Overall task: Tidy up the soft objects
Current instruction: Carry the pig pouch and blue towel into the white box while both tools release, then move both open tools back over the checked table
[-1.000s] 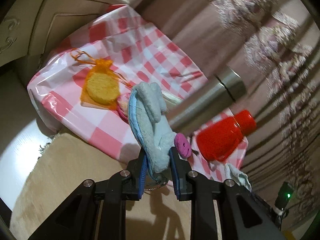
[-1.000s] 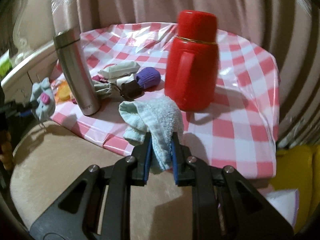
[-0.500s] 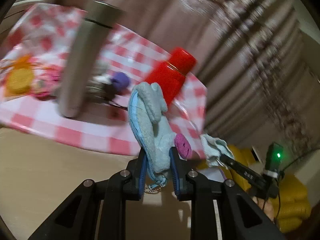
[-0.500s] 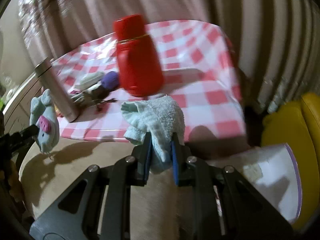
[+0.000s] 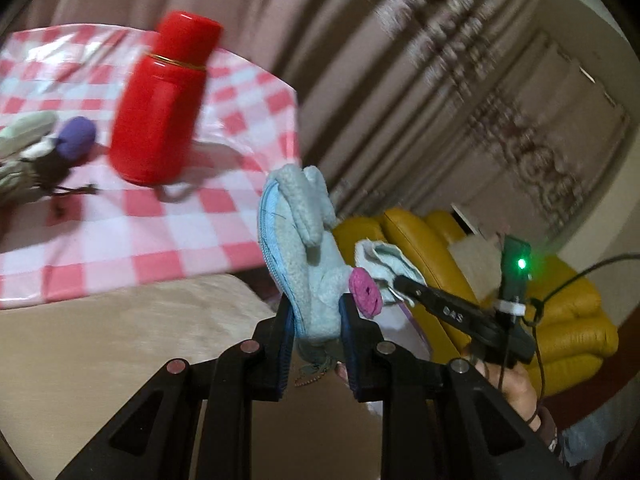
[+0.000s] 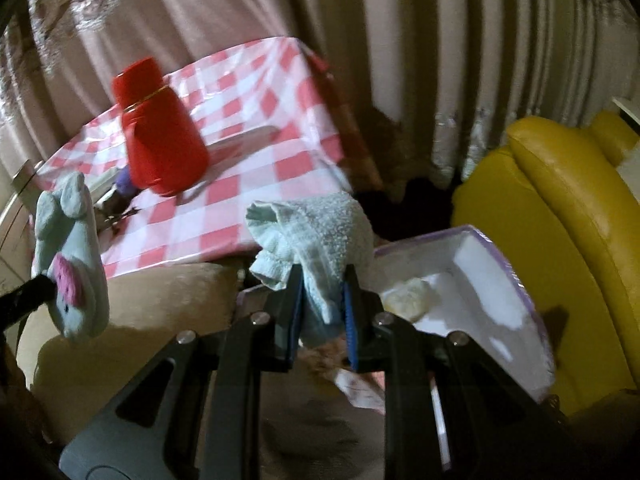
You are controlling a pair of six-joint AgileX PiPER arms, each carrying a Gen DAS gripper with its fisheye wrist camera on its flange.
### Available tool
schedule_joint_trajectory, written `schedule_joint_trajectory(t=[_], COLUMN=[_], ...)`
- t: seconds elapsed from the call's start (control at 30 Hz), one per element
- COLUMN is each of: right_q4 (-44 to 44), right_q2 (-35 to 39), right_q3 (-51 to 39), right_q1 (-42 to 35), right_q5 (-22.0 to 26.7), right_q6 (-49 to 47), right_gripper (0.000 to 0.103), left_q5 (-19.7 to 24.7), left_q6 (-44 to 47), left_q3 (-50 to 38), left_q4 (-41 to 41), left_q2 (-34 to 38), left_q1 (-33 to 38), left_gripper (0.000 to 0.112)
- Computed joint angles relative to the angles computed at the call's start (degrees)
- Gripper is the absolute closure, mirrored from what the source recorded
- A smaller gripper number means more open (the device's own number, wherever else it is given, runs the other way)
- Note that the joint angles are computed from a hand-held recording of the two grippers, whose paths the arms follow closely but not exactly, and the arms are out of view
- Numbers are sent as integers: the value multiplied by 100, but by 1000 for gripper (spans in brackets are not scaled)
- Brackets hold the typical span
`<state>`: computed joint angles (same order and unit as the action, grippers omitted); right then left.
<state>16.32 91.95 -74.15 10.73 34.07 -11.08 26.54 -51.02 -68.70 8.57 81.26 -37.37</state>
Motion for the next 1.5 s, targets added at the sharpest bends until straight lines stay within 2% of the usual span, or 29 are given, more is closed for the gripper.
schedule_joint_trajectory(t=[0.23, 0.33, 0.37, 0.43, 0.5, 0.6, 0.8, 1.0, 1.17, 1.3, 1.4, 1.5], right_q4=[-161, -215, -234, -213, -137, -33, 167, 568, 918, 1170, 1244, 1343], right_q2=[-51, -43, -37, -45, -56, -82, -20, 128, 333, 570, 860, 1235], right_q3=[254, 334, 346, 379, 398, 400, 264, 69, -256, -723, -1204, -1800], right_q1=[-448, -625, -668, -765, -826, -852, -633, -194, 238, 623, 955, 1316], right_q5=[-33, 9, 25, 42, 25, 26, 134, 308, 501, 725, 883, 1097], right_q6=[165, 207, 248, 293, 307, 265, 224, 53, -45, 14, 174, 301], right_gripper=[79, 76, 71, 50, 34, 31, 30, 30, 30, 30, 30, 30], left_q5=[186, 379, 485, 578, 606, 591, 436, 410, 633, 971, 1231, 1418], left_q6=[827, 1560, 1807, 2028, 2211, 2161, 1813, 914, 97, -375, -506, -62], left_q3=[-806, -1156, -1285, -1422, -1396, -1258, -545, 381, 1101, 1640, 1977, 2259], left_q4=[-719, -1363, -1593, -1829, -2054, -2070, -1789, -994, -248, 217, 340, -18], left_q2=[830, 1129, 1245, 1404, 1443, 1332, 651, -324, -1202, -1999, -2525, -3003], left_q1=[-246, -219, -207, -210, -183, -168, -1, 270, 566, 965, 1388, 2194], left_gripper=[89, 86, 82, 64, 61, 61, 61, 61, 61, 61, 61, 61])
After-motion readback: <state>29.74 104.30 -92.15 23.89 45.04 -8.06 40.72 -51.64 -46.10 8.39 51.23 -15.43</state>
